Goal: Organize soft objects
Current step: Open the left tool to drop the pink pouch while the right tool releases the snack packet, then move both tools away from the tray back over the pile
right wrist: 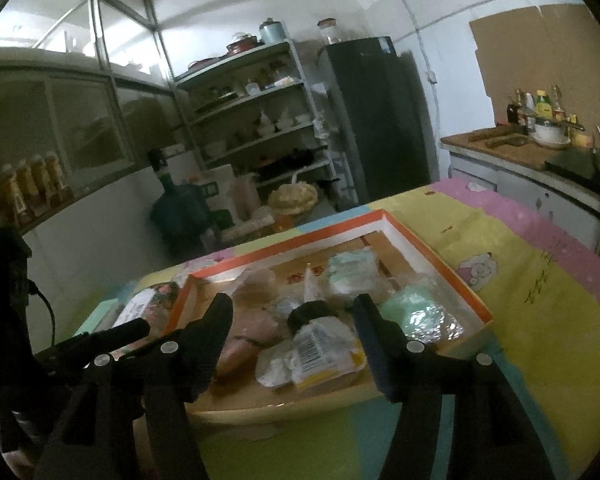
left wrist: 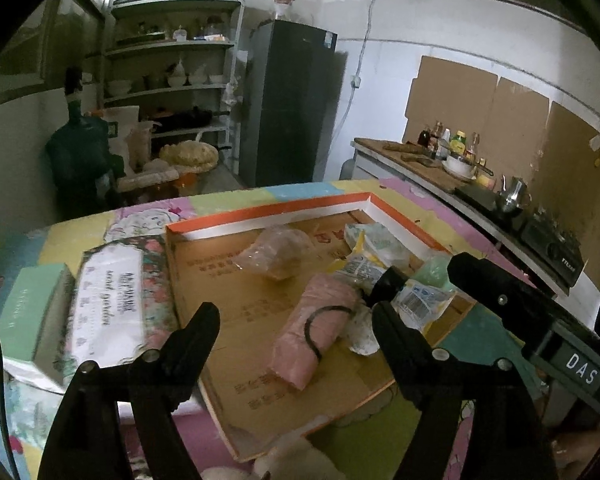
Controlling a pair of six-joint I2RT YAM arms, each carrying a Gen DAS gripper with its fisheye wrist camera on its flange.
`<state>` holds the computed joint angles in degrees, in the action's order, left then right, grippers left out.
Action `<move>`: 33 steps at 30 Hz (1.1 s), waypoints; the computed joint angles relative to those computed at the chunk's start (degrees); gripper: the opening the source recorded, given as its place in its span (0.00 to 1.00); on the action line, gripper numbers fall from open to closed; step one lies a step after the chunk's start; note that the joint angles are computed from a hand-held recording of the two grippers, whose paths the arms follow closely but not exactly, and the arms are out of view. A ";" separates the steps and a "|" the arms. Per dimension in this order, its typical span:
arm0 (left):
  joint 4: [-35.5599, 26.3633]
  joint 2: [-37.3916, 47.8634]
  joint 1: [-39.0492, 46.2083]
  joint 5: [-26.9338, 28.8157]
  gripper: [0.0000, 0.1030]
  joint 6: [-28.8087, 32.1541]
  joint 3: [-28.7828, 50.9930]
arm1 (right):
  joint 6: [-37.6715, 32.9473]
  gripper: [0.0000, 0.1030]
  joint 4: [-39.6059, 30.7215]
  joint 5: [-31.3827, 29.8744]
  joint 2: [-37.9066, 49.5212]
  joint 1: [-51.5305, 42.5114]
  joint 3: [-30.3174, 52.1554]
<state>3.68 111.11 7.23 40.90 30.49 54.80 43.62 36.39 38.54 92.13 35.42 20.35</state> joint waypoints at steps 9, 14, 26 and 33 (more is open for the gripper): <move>1.32 -4.44 5.70 3.93 0.76 1.51 -3.31 | 1.63 0.63 -4.94 5.00 -1.69 6.62 2.80; 3.99 -6.24 9.38 4.51 0.76 1.07 -4.92 | 2.82 0.71 -9.56 8.05 -1.27 9.90 6.16; 7.21 -6.43 17.74 5.54 0.76 0.96 -5.16 | 4.24 0.72 -18.99 11.47 3.14 16.67 16.00; 6.32 -4.59 22.67 7.87 0.76 1.35 -2.61 | 5.37 0.72 -21.27 13.55 4.87 19.78 19.45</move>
<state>10.00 106.52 29.90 48.77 31.84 52.19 49.00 15.12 52.09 97.00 55.20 39.80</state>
